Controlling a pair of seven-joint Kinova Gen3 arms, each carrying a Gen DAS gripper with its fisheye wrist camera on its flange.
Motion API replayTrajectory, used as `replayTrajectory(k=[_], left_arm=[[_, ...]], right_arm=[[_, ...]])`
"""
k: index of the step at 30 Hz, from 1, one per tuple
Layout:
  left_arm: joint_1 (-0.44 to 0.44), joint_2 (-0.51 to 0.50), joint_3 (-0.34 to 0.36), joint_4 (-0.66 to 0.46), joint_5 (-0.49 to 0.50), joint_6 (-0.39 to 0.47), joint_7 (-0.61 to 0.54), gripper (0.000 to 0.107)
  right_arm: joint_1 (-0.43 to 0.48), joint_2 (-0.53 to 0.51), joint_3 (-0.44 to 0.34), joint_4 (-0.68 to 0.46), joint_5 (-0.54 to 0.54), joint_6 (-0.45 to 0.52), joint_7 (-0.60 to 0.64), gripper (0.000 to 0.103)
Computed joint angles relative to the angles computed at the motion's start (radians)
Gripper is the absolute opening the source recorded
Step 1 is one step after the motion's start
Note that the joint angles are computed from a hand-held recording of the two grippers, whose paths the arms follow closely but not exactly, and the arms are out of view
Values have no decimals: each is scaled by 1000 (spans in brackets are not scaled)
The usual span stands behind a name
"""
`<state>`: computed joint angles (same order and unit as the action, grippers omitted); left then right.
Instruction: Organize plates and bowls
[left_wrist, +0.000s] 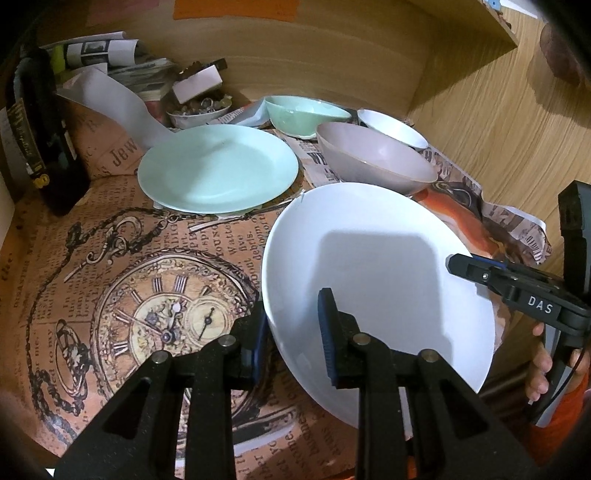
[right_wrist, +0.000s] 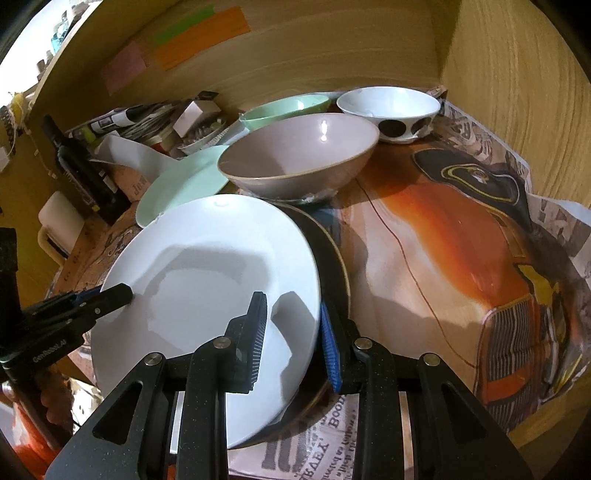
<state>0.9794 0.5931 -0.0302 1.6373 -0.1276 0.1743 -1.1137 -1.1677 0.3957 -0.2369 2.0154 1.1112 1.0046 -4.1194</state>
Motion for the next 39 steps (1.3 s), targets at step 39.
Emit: replayTrajectory(k=[39], left_arm=[[19, -15, -32, -9, -49, 14, 7, 37]], right_arm=[[-40, -3, -11, -31, -17, 142, 92, 25]])
